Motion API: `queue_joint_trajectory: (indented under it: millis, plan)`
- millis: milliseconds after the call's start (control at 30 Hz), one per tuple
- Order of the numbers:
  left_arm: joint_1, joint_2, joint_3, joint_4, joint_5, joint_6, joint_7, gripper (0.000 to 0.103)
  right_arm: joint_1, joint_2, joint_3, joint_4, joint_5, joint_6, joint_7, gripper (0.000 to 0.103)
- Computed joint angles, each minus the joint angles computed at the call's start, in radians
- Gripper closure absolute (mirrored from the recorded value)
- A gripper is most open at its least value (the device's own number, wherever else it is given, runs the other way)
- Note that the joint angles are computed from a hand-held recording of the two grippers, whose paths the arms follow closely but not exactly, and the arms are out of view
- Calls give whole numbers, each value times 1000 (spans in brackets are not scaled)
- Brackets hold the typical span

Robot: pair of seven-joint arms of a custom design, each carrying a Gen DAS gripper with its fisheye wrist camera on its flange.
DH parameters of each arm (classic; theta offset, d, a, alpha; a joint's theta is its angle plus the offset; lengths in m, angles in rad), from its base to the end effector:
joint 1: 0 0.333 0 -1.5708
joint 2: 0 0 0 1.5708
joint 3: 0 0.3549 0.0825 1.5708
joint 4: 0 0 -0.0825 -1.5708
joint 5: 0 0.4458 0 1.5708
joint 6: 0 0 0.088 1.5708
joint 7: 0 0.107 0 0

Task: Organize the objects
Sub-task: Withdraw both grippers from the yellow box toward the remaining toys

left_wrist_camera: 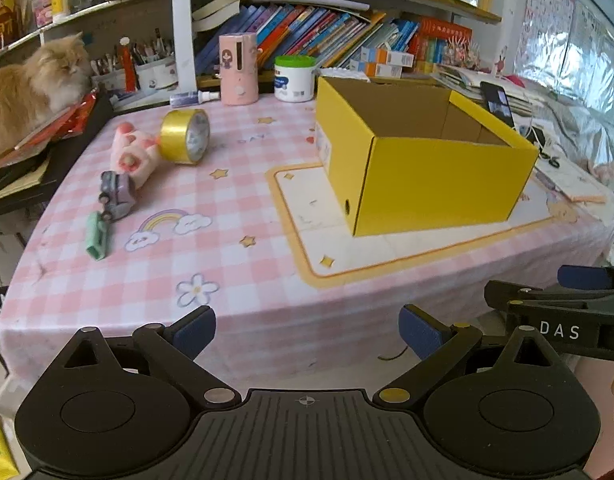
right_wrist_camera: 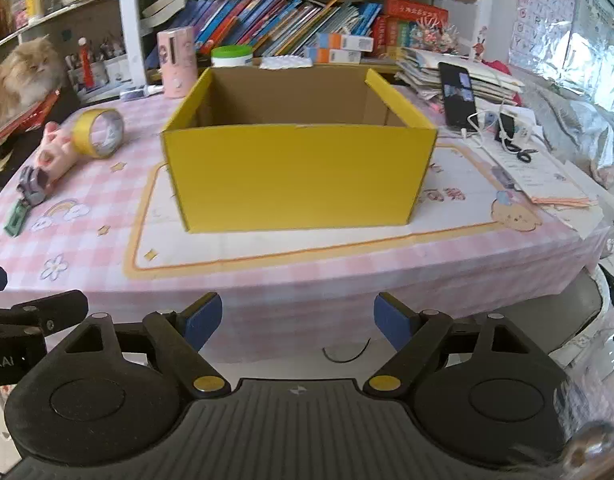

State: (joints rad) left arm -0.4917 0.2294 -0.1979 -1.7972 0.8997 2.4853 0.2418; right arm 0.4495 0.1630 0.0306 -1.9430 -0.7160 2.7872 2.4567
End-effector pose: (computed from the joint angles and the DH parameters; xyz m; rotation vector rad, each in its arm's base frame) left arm 0.5618 -0.4544 0.4823 -1.8124 1.7205 -0.7498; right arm 0.6028 0.3464 0.4763 -1.8947 1.5752 -0.6756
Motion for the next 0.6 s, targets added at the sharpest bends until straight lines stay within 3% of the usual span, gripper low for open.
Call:
queue_joint_trajectory:
  millis: [600]
  plan:
    - [56,-127,-38,-148,16,-28,-76,4,40,4,28,-1,35,23,-38,20]
